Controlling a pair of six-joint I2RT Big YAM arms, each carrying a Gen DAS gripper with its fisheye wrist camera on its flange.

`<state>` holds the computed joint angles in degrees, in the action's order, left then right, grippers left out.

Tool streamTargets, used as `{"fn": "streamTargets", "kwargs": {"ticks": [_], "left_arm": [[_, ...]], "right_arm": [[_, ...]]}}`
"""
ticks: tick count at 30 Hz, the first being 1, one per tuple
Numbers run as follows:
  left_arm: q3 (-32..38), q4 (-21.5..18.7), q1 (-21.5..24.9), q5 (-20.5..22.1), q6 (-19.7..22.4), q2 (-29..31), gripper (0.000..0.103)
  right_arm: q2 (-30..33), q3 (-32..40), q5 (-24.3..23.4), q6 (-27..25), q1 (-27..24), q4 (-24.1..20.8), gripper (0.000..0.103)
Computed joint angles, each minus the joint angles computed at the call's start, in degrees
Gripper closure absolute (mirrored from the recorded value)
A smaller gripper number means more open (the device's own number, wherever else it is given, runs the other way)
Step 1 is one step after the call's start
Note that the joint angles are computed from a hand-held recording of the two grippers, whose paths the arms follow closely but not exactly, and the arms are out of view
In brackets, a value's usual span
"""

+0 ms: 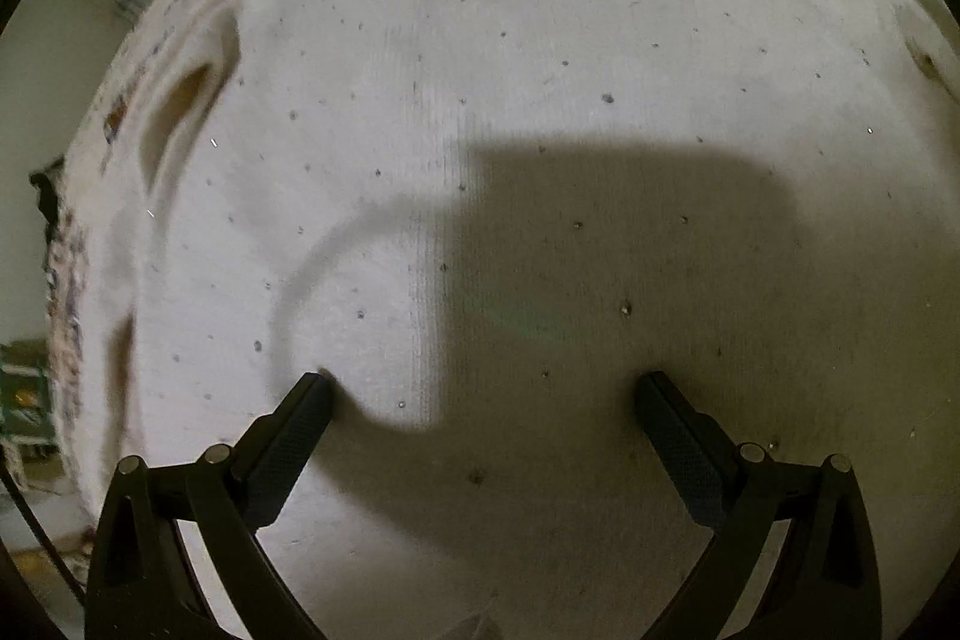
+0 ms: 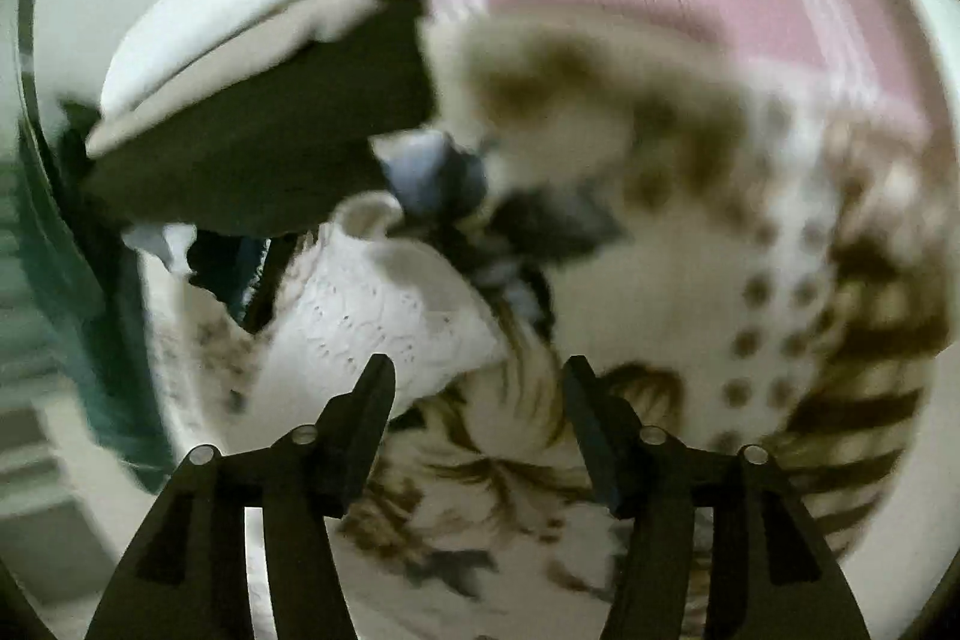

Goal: Fold small clothes

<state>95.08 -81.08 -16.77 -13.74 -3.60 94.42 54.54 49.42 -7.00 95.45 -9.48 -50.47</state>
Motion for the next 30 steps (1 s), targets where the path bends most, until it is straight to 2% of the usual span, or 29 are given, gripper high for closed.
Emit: {"fn": "streamTargets", "kwargs": {"ticks": [2,3,6,7,8,9,10,12,14,17,21,24,26,30], "left_arm": [[0.46,-0.43,0.90,2.38,-1.24,0.74,0.000],[0.75,-0.68,1.20,3.18,-1.64,1.07,0.000],[0.94,-0.53,1.79,4.86,-2.27,1.62,0.000],[0.57,-0.01,1.90,5.12,-2.53,1.49,0.000],[-0.14,0.94,1.95,5.27,-3.00,1.16,0.000],[-0.68,1.41,2.28,5.41,-2.88,0.77,0.000],[-1.02,1.76,2.29,5.33,-2.95,0.62,0.000],[0.11,0.19,2.41,5.55,-2.39,1.30,0.000],[1.58,-1.61,2.87,6.54,-2.41,2.19,0.000],[2.07,-1.31,4.32,9.12,-3.33,1.59,0.000],[1.53,-0.46,5.46,10.91,-2.96,0.81,0.000],[1.37,-0.11,6.82,11.98,-2.40,0.05,0.000],[1.77,0.01,7.97,12.39,-1.94,-0.33,0.000],[0.09,0.95,11.04,12.66,-0.71,-3.63,0.000]], "right_arm": [[0.46,-4.04,-0.02,2.39,0.05,9.14,0.043],[1.09,-4.93,-0.10,2.76,-0.33,12.26,0.043],[3.82,-4.80,3.88,5.34,-0.16,18.47,0.040],[5.37,-4.44,5.70,6.11,0.46,20.98,0.043],[6.95,-3.72,6.82,6.37,0.83,22.66,0.051],[7.62,-2.74,5.96,5.49,0.17,22.96,0.088],[9.54,-0.60,4.36,3.44,-0.30,21.60,0.093],[10.71,4.61,6.42,-1.99,-0.95,15.19,0.093],[10.44,9.32,9.35,-7.14,-1.93,11.39,0.093],[12.14,17.40,12.14,-12.82,-3.55,8.85,0.093],[14.77,24.58,11.19,-18.88,-4.71,6.41,0.093],[18.39,30.82,10.78,-23.34,-3.10,3.71,0.093],[23.58,37.35,11.80,-24.96,0.36,2.77,0.093],[28.55,46.08,14.76,-27.56,8.98,-2.82,0.093]]}}
